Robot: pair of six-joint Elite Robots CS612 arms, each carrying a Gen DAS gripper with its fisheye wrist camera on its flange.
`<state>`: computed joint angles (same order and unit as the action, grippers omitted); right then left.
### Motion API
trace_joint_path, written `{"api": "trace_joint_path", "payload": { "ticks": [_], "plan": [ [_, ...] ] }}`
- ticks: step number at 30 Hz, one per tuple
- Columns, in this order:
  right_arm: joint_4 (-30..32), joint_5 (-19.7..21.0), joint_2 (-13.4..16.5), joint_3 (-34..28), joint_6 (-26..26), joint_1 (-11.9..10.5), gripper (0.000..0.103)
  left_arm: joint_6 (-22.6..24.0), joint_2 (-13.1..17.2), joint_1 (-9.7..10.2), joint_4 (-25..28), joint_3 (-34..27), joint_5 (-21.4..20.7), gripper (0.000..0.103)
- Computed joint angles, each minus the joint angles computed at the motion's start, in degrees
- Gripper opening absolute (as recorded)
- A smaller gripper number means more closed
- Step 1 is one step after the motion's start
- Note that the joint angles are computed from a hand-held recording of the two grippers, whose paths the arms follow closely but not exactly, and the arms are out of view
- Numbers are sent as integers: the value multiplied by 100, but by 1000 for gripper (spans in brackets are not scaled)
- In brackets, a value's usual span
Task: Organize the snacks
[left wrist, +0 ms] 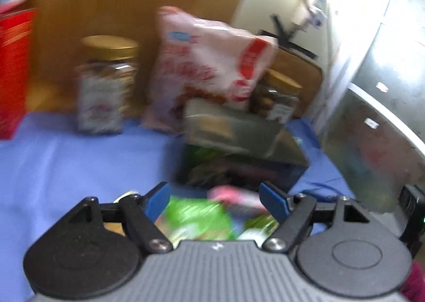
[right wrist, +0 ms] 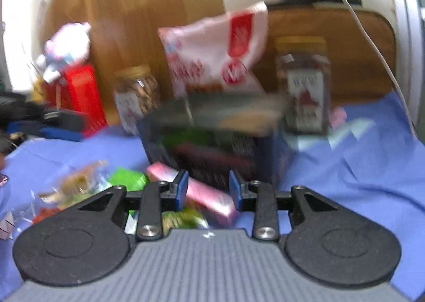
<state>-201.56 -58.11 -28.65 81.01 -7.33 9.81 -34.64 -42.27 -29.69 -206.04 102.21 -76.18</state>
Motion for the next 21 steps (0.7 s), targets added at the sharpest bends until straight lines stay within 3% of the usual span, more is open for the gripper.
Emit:
{"api": "trace_joint_path", "payload": {
  "ticks": [3, 5, 10, 14, 17, 21],
  "plan": [
    [23, 690, -76, 124, 352, -38, 38, -522, -156, -52, -290, 585, 526, 77],
    [30, 935, -180, 297, 278, 17, 38, -986, -250, -74, -367, 948, 839, 77],
    [388, 1507, -272, 513, -42, 271, 38, -1499, -300, -130, -655, 1484, 1072, 77],
    [756, 1594, -282, 562, -227, 491, 38, -1317, -259, -256, -637, 1635, 1406, 77],
    [798, 1384, -299, 538, -129, 590, 38, -1135, -198, -283, -703, 1676, 1431, 77],
    [787, 1115, -239, 284, 950, 623, 49, -1117, -69, -238, -1109, 1746, 1271, 79]
  ]
}}
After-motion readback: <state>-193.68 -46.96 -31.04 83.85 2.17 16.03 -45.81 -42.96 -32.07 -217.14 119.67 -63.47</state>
